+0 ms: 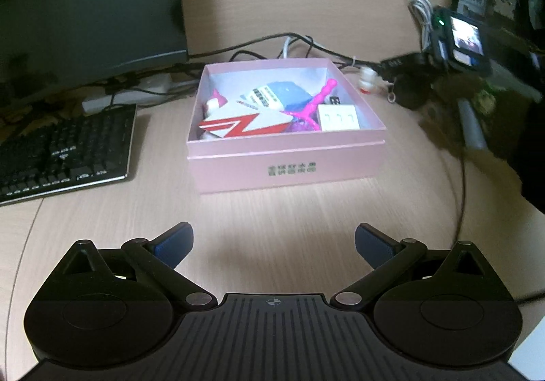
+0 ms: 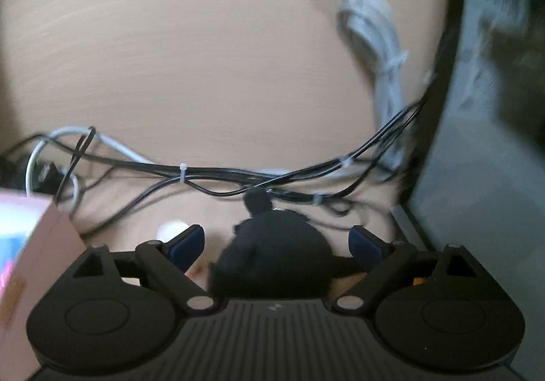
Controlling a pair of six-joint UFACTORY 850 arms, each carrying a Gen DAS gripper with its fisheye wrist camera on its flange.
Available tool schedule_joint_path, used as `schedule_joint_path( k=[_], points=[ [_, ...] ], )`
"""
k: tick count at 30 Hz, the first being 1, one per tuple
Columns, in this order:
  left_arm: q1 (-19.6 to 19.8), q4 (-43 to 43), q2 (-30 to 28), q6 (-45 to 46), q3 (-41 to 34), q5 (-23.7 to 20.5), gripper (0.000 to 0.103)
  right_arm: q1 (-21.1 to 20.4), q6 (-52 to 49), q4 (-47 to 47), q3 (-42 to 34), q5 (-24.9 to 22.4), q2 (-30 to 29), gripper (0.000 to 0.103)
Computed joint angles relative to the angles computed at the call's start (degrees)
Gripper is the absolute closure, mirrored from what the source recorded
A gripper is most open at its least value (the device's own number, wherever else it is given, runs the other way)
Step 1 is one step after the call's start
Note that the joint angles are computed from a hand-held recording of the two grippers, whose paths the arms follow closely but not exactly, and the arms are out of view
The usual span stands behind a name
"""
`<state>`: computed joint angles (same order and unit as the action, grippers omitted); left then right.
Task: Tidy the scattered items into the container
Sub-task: 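Grasp the small white red-capped bottle with the right tool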
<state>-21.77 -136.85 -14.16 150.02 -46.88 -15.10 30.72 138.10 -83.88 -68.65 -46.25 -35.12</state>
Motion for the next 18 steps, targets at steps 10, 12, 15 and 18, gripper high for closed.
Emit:
schedule_joint_path(
  k=[10,12,15,18],
  points=[
    [-1.42,11.73,-1.80,-11.97,-0.70,-0.30,0.000,8.00,4.07,-10.99,10.11,11.66,7.90,0.038],
    [-2.07,11.39,-1.81,-12.12,-0.35,-0.31,0.000,9.74,10.46,-17.78,13.49,16.28,10.99,0.037],
    [-2.21,15.27,-2.22,-15.84,-0.34,-0.70,0.000,12.05,21.75,-26.55,17.04,15.63,14.93,0.018],
    [-1.92,16.61,-2.54,-18.25,-0.59,-0.80,0.000,12.83,27.86,-24.74,17.60,10.48,16.73,0.017]
  ],
)
